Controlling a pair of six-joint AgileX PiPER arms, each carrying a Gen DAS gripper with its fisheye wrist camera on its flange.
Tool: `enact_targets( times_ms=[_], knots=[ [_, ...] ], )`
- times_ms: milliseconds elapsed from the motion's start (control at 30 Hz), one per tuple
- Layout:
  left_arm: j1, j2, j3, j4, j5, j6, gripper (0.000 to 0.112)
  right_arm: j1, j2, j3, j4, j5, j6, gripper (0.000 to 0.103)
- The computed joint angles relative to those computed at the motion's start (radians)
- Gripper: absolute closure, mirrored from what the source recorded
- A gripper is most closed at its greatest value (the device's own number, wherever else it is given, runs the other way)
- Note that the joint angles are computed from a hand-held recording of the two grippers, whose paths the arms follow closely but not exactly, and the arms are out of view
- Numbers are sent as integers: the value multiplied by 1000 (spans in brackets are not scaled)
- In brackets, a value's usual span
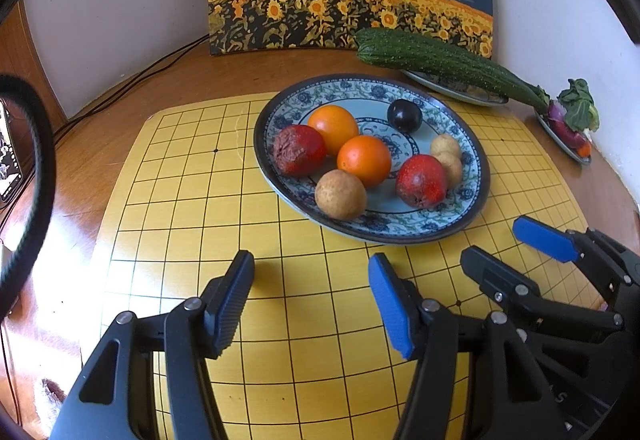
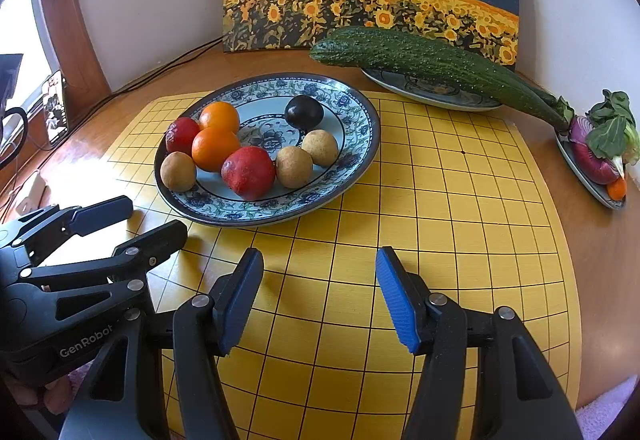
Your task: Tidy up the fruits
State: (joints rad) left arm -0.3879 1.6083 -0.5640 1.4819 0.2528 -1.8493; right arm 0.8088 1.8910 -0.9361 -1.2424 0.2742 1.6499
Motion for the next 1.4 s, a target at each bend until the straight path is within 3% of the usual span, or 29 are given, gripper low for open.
enact_targets(
  times_ms=[1400],
  knots=[
    [10,6,2,22,-9,-12,51,-2,-5,6,-6,-3,4,43]
  ],
)
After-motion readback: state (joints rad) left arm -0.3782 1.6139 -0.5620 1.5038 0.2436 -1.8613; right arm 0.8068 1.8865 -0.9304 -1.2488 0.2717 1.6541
